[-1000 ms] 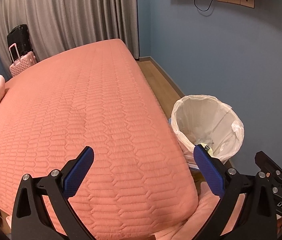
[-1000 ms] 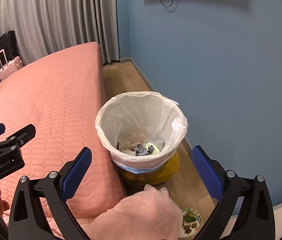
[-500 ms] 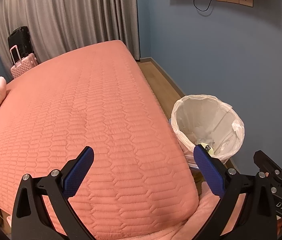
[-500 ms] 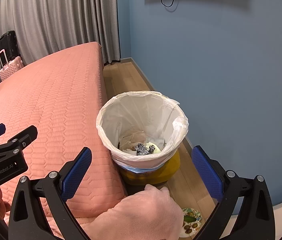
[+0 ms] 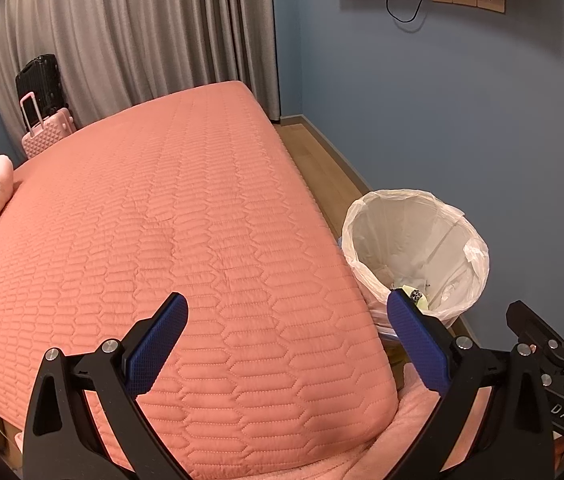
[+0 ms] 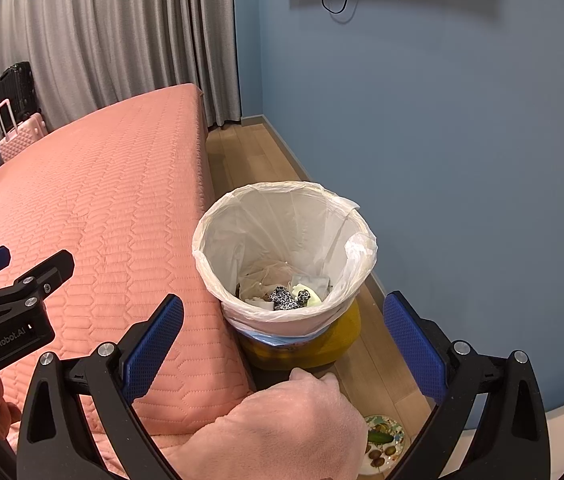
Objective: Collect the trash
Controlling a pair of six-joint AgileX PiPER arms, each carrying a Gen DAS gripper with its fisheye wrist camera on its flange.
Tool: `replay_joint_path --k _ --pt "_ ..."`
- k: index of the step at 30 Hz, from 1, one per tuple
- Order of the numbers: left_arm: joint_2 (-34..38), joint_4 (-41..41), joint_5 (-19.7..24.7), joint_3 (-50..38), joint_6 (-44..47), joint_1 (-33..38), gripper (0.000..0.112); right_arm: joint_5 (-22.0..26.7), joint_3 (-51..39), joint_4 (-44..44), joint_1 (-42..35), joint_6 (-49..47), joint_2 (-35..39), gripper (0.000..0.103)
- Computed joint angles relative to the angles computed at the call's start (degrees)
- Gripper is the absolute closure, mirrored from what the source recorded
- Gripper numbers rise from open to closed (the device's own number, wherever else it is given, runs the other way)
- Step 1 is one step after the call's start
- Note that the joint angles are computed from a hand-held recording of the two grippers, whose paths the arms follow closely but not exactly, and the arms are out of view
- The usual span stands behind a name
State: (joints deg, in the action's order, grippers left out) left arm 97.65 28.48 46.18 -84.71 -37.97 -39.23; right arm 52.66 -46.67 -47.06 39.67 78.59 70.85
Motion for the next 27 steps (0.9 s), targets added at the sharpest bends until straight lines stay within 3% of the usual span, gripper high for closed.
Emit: replay_joint_path --k 27 --pt "0.18 0.00 0.15 -0.13 -0.22 -0.27 0.017 -0.68 0.12 0.11 -0.69 -0.60 -0.08 0.006"
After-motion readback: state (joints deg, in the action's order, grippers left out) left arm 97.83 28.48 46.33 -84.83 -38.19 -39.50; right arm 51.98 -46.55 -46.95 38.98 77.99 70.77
